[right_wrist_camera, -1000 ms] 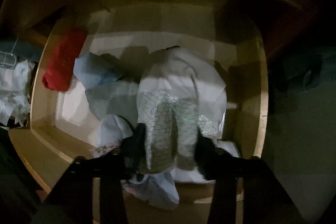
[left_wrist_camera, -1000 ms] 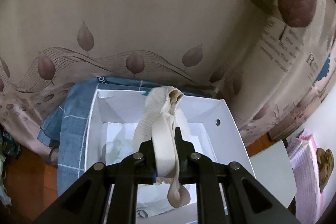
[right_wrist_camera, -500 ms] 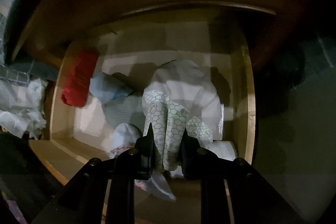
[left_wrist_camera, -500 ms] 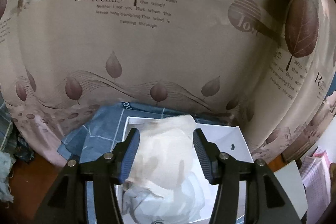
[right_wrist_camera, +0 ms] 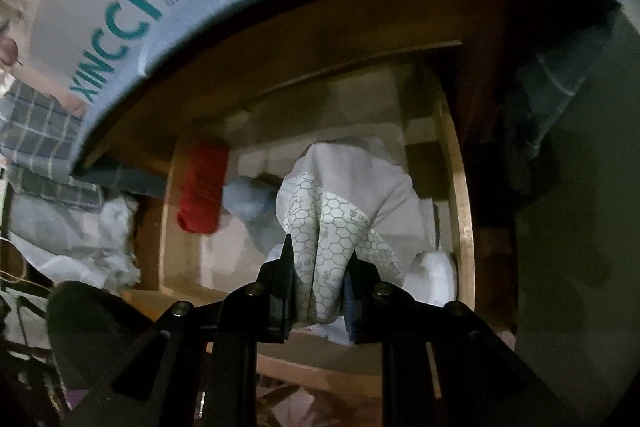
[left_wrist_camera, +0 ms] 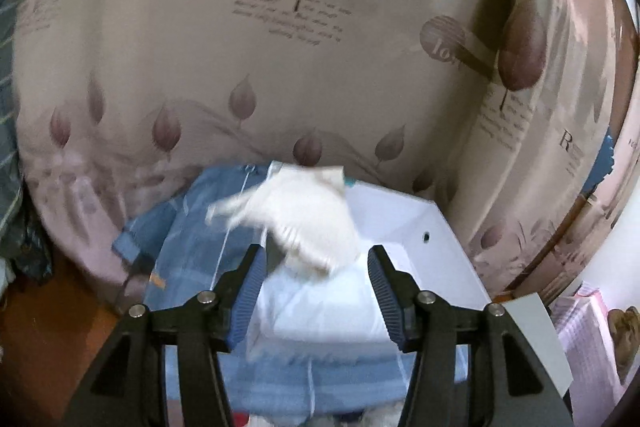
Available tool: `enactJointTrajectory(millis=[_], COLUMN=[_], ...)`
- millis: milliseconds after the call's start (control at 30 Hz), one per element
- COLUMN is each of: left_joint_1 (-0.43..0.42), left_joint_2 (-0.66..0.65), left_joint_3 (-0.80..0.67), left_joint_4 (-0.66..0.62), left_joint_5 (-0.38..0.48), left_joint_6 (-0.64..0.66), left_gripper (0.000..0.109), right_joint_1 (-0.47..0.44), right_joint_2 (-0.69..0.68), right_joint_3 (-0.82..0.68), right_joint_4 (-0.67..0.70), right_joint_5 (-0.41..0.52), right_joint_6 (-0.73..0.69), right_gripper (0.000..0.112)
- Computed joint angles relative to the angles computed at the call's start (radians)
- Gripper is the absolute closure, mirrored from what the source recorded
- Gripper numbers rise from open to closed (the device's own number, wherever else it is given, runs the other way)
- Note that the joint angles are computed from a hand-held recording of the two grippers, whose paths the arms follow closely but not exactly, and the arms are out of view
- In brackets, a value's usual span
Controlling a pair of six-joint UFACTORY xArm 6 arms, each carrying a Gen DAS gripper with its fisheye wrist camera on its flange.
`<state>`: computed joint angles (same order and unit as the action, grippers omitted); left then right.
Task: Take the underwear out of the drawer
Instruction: 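Carry the hexagon-patterned underwear into the XINCCI box and open the right gripper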
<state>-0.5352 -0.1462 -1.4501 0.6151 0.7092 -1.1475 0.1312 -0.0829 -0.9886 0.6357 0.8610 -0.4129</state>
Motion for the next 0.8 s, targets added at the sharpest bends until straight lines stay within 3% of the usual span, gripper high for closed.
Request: enactJointTrajectory(millis=[167, 400, 800], left_joint_1=[-0.039, -0.078, -0.074], left_joint_2=[-0.155, -0.270, -0.263], left_joint_3=[0.258, 0.497, 0.539], left_joint_4=[0.003, 0.025, -0.021], left_joint_5=[-0.001, 0.032, -0.015], left_joint_6=[-0.047, -0.117, -0.094], left_gripper=[0.054, 0.054, 0.054], right_joint_1=[-0.031, -0.068, -0.192], right_joint_2=[-0.035, -0.115, -0.259], right_joint_3=[0.010, 0.039, -0.029], right_joint_4=[0.066, 0.156, 0.322], right_joint_5=[0.042, 0.105, 0.261], right_joint_6=[-0.025, -0.061, -0.076], right_gripper=[0.095, 0.095, 0.095])
